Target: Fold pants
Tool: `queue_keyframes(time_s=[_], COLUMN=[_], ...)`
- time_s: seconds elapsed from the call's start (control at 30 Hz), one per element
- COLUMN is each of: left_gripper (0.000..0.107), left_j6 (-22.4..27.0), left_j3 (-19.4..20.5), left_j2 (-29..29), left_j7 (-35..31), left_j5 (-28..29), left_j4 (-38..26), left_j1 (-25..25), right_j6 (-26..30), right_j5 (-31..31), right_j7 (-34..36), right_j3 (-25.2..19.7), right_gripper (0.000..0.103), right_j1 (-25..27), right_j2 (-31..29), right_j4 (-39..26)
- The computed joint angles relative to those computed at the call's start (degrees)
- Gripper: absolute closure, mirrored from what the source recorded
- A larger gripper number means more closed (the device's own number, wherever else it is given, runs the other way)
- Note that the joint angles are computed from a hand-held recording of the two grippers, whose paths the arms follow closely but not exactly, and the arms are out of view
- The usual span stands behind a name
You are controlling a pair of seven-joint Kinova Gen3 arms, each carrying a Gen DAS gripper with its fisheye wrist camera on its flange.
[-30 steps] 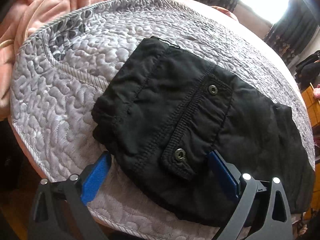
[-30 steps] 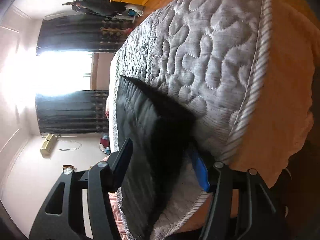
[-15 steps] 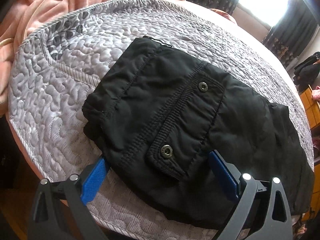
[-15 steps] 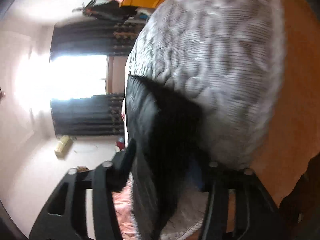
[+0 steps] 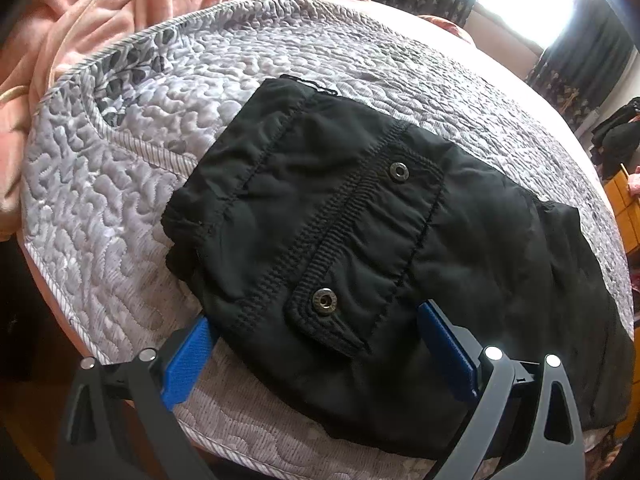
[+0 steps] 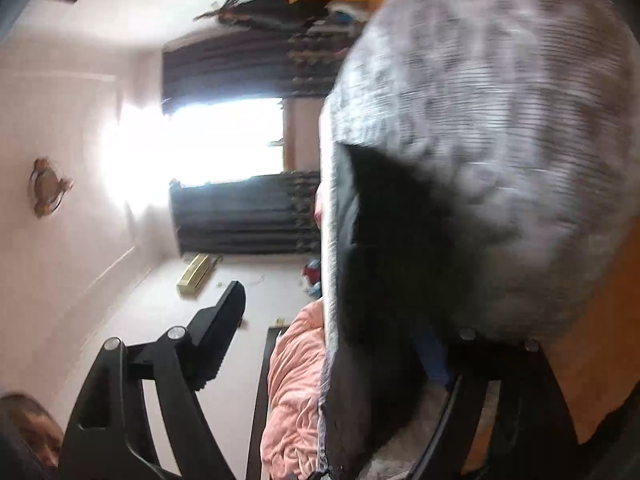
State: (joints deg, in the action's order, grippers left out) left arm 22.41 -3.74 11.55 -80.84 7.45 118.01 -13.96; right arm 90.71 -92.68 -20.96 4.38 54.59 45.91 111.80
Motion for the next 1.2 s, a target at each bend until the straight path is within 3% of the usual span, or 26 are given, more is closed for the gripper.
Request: queue_keyframes(time_s=[0.07, 0.1, 0.2, 0.27, 0.3, 0.33, 0.37, 0.47, 0.53, 0.73, 0.87, 0.9, 0.93, 1.2], left_gripper=[0.009, 0.009, 0.009, 0.009, 0.009, 0.009, 0.009, 0.009, 0.009, 0.009, 0.009, 0.009, 0.009, 0.009], left_j6=[-0.07, 0.08, 0.65, 0.81, 0.91, 1.13, 1.11, 0.96, 1.09, 1.15, 1.38, 1.64, 1.79, -0.01], left_j3=[-0.31, -0.42, -0.83, -0.9, -0.9, -0.94, -1.0, -0.72, -0.39, -0.69, -0.83, -0.73, -0.76, -1.65], left_j2=[-0.08, 0.06, 0.27, 0.2, 0.25, 0.37, 0.35, 0.28, 0.23, -0.31, -0.53, -0.51, -0.38, 0.53], left_j7=[0.66, 1.03, 2.32, 3.07, 3.31, 3.56, 3.98, 3.96, 3.25, 3.85, 4.99, 4.8, 4.86, 8.62], left_j5=[-0.9, -1.27, -2.38, -2.81, -3.01, -3.25, -3.54, -3.7, -3.46, -3.9, -4.59, -4.6, -4.77, -7.48], left_j4=[0.16, 0.07, -0.36, -0.51, -0.58, -0.77, -0.77, -0.66, -0.68, -0.4, -0.43, -0.6, -0.76, -0.36], left_j1=[0.63, 0.88, 1.56, 1.77, 1.81, 1.85, 2.05, 1.87, 1.46, 2.05, 2.55, 2.42, 2.44, 3.97], right_j6=[-0.47, -1.56, -1.56, -3.42, -4.32, -4.35, -3.44, -2.39, -1.14, -2.0, -4.24, -5.25, -7.14, -15.66], right_j5=[0.64, 0.89, 1.02, 1.81, 2.17, 2.47, 2.59, 1.86, 0.58, 2.15, 2.57, 3.09, 4.09, 6.84], right_j7=[0.0, -0.88, -0.97, 0.96, 0.54, 0.04, 0.28, 0.34, -0.9, -1.54, -2.41, -2.91, -4.34, -9.54], right_j3=[0.27, 0.35, -0.83, 0.78, 1.05, 1.26, 0.62, 0.03, -0.78, 1.1, 1.96, 2.11, 3.2, 3.73], right_gripper=[0.031, 0.043, 0.035, 0.049, 0.071, 0.077, 0.076, 0.06, 0.037, 0.036, 0.054, 0.073, 0.084, 0.087], right_j1=[-0.27, -1.01, -0.27, -0.8, -0.67, -0.31, 0.55, 1.06, 1.09, -0.32, -0.83, -0.78, -1.79, -6.17], right_j2=[0.5, 0.96, 1.08, -0.84, -0.55, 0.45, 1.48, 1.64, 1.24, -2.19, -2.77, -2.82, -3.92, -15.13], right_j4=[-0.69, -1.47, -1.9, -0.79, -0.47, -0.33, -0.09, 0.58, 0.51, 0.69, 1.47, 1.23, 1.02, 1.23])
